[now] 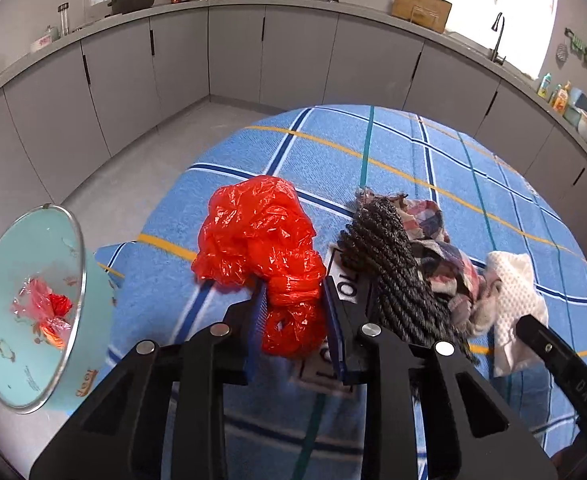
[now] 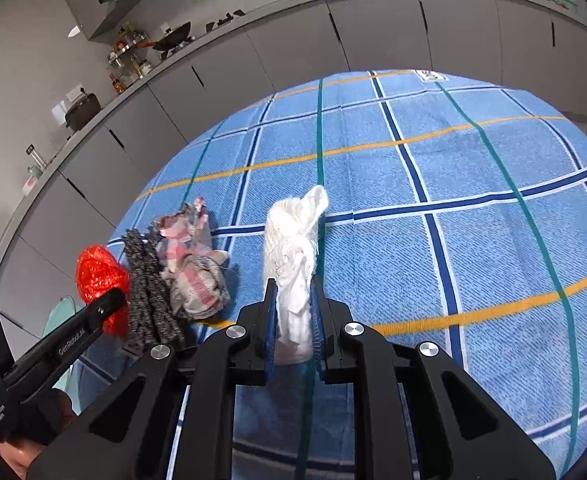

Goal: Collect trash
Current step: 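Close the left tool on the red bag while the right tool carries the white cloth toward the bucket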

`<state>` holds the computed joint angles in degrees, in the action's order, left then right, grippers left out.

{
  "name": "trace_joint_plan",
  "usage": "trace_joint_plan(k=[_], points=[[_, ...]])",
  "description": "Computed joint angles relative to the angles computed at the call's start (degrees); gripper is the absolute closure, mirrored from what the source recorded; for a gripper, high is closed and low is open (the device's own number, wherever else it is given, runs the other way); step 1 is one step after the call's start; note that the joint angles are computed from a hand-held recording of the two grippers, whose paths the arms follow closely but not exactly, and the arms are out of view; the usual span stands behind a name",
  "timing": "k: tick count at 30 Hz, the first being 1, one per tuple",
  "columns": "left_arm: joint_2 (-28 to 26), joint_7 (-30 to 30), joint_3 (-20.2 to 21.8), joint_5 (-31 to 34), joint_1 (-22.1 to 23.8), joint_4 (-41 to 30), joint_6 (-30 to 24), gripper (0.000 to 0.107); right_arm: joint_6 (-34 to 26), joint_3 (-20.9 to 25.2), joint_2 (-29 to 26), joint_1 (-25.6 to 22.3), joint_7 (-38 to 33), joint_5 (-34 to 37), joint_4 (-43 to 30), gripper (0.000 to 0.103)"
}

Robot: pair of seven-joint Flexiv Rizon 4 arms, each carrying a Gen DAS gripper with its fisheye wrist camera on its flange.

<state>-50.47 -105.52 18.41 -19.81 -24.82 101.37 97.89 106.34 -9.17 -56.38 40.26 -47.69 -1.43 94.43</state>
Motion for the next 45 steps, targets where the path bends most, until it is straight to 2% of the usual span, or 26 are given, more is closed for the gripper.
trace_joint_plan(k=[2,6,8,21,35,45], points=[[1.55,0.60,-1.43,0.88,1.14,2.29,1.73,0.080,0.78,-1.28,0.51,1.43,-0.08,0.92,0.95,0.087],[3.74,2.04,0.74,0.34,-1.21,6.63,4.13,0.080,2.87,-3.86,1.91,5.02,-1.00,3.48,3.35,0.087],[5.01,2.94,0.07,-0.18,-0.93,8.57,5.02,0.080,3.70,-5.31,2.46,7.10,-1.68,5.12,4.41,0.087],[10.21,10.03,-0.42,-7.83,-3.32,18.41,11.95,0.079,5.59,-6.30,4.90,12.48,-6.21,10.00,6.88,0.086],[12.21,16.34,-8.17,-12.85,1.35,22.35,17.06,0.080,5.85,-5.95,5.73,14.70,-9.10,11.59,7.69,0.086],[12.80,17.93,-11.05,-13.31,3.03,23.52,18.73,0.079,6.77,-5.74,6.44,15.59,-10.26,12.86,9.01,0.086]])
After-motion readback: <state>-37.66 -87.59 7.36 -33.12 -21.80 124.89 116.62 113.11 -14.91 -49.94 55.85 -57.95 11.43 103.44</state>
